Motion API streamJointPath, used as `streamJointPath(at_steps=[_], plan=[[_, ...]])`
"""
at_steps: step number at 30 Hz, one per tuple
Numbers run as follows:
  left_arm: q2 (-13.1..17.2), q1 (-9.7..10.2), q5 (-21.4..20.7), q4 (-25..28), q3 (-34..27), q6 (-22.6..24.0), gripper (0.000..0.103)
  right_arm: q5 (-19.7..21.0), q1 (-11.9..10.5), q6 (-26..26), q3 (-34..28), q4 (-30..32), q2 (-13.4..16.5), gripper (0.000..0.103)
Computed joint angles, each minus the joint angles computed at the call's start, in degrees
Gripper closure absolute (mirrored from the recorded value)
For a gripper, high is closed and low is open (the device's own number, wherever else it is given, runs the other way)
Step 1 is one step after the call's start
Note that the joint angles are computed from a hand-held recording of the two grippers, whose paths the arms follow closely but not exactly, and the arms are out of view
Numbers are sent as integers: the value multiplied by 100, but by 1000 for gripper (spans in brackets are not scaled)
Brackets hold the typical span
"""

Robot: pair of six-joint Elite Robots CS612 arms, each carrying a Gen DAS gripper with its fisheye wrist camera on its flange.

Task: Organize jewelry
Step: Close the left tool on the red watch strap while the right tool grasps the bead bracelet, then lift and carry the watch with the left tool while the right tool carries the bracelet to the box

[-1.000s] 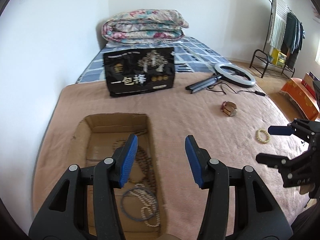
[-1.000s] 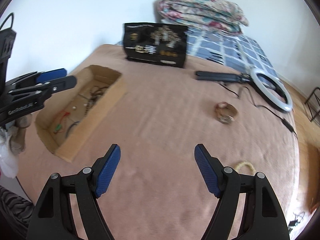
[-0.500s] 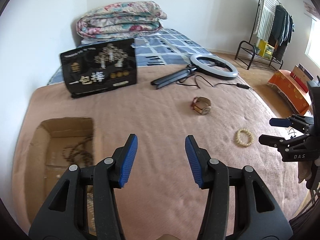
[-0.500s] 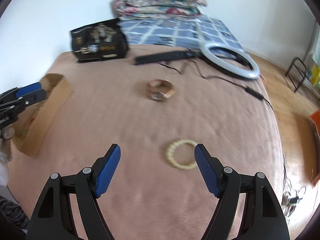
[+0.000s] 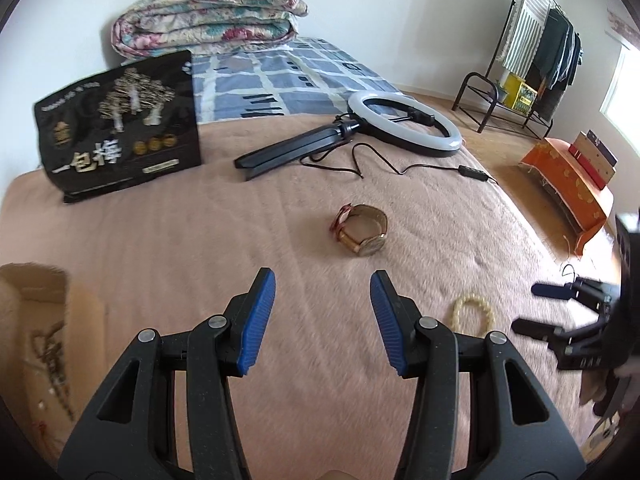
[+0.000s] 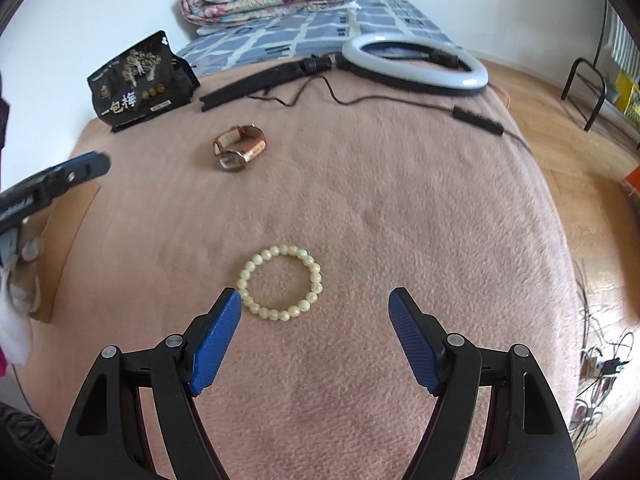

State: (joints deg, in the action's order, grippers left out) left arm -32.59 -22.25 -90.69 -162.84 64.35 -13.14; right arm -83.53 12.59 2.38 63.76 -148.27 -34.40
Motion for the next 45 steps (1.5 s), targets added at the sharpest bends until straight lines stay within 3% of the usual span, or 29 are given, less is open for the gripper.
streamJointPath(at_steps=[7, 9, 13, 17, 19, 25, 27, 30, 35, 45], plan=[[491, 6, -160, 519, -842, -181, 53, 275, -53, 57, -205, 188, 171, 40], [645, 21, -262, 683, -1120, -262, 60, 260, -56, 93, -252, 196, 207, 40], [900, 21, -364, 955, -1574, -337, 61, 276, -86, 202, -343, 250, 272, 54], [1160, 10, -353, 1352, -2037, -394, 62, 394, -118, 239, -362, 254, 301, 54], [1273, 12, -342, 1569, -2244, -452, 67, 467, -130, 246, -367, 253, 313, 54], [1535, 39, -429, 2044, -2689, -544, 73, 572, -118, 173, -467, 358, 375, 61], [1570, 39, -401, 2113, -2746, -522, 78, 530, -100, 123, -505, 403, 396, 62], [1568, 30, -402, 2105, -2742, -503, 86, 479, -78, 77, -557, 443, 428, 71], [1545, 4, -298, 2069, -2701, -482, 90, 417, -55, -17, -610, 519, 458, 94], [1301, 6, -265, 1759, -2237, -457, 92, 322, -18, -94, -511, 372, 401, 97]])
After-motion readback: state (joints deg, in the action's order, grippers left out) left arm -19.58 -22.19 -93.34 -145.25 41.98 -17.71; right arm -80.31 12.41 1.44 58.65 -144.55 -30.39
